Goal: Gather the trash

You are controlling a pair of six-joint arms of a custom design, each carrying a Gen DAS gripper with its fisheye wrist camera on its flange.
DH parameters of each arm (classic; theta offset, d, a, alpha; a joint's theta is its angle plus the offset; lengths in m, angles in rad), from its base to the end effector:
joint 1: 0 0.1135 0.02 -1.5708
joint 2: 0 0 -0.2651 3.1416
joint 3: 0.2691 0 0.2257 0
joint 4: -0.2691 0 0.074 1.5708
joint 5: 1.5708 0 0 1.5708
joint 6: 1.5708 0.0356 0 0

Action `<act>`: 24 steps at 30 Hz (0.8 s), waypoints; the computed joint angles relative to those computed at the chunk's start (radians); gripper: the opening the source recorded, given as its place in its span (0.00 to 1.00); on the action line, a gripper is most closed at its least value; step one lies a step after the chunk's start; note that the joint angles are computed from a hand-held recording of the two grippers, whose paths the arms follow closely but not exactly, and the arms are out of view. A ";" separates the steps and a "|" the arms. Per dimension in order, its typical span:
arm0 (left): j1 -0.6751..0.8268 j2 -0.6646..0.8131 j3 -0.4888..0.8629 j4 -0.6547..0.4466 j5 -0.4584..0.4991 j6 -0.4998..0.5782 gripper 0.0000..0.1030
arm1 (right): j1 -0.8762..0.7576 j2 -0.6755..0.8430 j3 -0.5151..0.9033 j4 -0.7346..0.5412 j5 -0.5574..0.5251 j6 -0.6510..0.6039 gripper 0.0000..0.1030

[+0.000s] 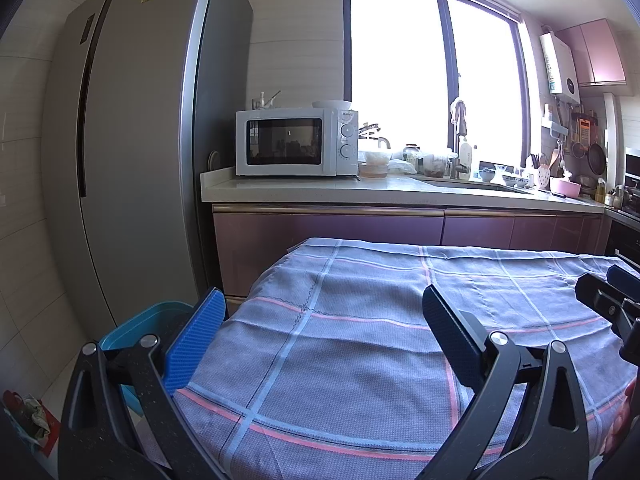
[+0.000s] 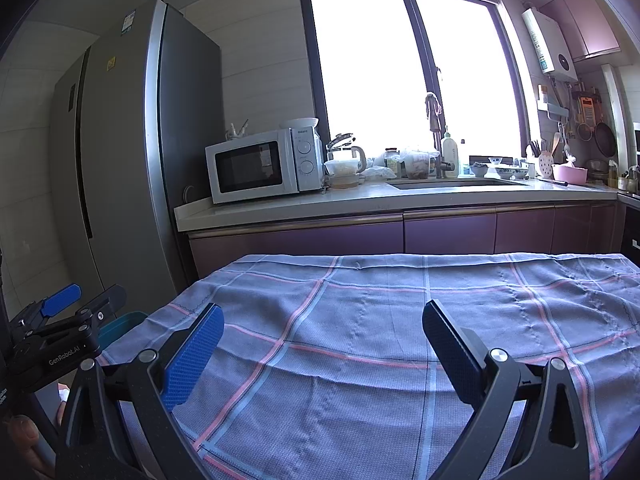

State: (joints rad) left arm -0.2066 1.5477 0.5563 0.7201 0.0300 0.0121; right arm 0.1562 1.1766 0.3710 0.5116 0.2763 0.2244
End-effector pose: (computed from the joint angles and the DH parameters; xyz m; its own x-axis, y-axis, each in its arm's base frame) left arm 0.2824 -0.0603 0.1999 -0.2594 0.0667 -0.9635 0.2365 0.9716 0.0036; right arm 0.2147 0.0240 0.2115 -0.2550 0.1766 -0.9507 0.1692 0.9762 0.1359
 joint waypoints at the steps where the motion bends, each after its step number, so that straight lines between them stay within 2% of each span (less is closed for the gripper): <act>1: -0.001 -0.001 -0.002 0.002 -0.002 0.000 0.94 | 0.000 0.000 0.000 0.001 -0.001 0.000 0.93; 24: -0.002 0.008 0.005 -0.008 -0.001 -0.005 0.94 | 0.003 0.011 -0.004 0.011 0.001 0.004 0.93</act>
State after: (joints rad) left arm -0.2090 1.5555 0.5611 0.7120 0.0288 0.0066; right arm 0.1591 1.1876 0.3670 0.5224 0.2777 0.2281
